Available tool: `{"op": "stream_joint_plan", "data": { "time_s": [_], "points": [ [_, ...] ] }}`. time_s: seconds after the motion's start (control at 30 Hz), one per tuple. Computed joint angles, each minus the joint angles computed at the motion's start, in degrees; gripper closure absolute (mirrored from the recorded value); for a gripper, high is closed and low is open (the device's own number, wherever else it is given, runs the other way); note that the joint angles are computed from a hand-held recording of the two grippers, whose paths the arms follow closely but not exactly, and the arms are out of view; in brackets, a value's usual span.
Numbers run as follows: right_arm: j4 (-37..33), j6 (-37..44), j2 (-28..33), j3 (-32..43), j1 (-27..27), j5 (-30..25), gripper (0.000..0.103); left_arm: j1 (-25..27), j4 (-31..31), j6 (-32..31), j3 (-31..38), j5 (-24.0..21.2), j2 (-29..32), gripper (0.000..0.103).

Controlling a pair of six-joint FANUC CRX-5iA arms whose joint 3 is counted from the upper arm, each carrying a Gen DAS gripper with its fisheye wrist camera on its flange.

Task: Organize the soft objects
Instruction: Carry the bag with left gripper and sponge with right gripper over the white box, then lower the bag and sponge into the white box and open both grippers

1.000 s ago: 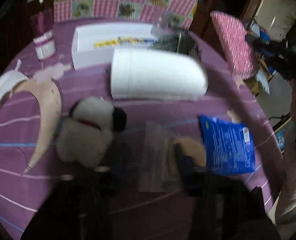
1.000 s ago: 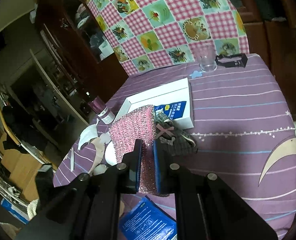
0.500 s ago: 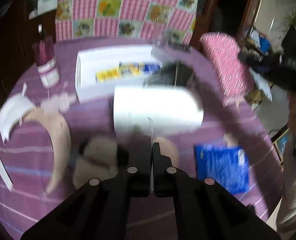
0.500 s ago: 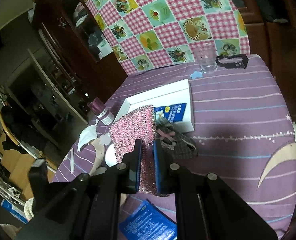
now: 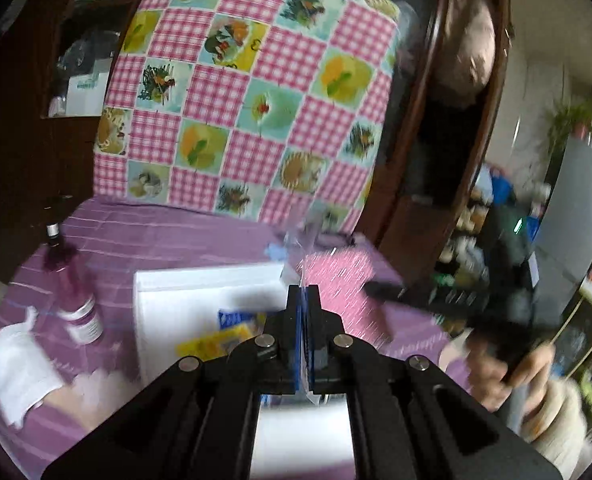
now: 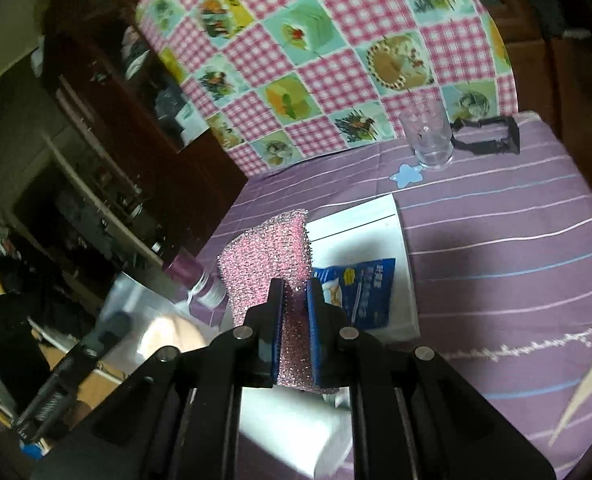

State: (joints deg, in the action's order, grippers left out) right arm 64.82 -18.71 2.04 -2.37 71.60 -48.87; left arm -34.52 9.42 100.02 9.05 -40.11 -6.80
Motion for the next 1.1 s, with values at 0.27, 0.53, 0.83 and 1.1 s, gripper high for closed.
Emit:
{"op": "stream_joint_plan", "data": {
  "time_s": [0.27,0.53,0.83,1.1],
  "points": [
    [-6.29,0.21,4.0,2.07,-6.12,5.78,0.09,3.44,-4.38,7.87,1.78,-3.98,8.12,0.103],
    [-17.04,6.33,7.15,5.91,-7.65,5.73,0.09,2.87,-9.46,12.22,10.0,-19.88,16.04,0.103],
    [-10.96,2.77,6.85,4.83,-6.7,3.04,0.076,2.89,-8.52,9.95,6.35,-14.88,12.74,0.036],
    [-8.47,7.96,8.57,9.19,-3.7,-6.26,0.044,0.7,-15.74,17.12,4.03,-9.59,7.89,0.033]
  ]
}}
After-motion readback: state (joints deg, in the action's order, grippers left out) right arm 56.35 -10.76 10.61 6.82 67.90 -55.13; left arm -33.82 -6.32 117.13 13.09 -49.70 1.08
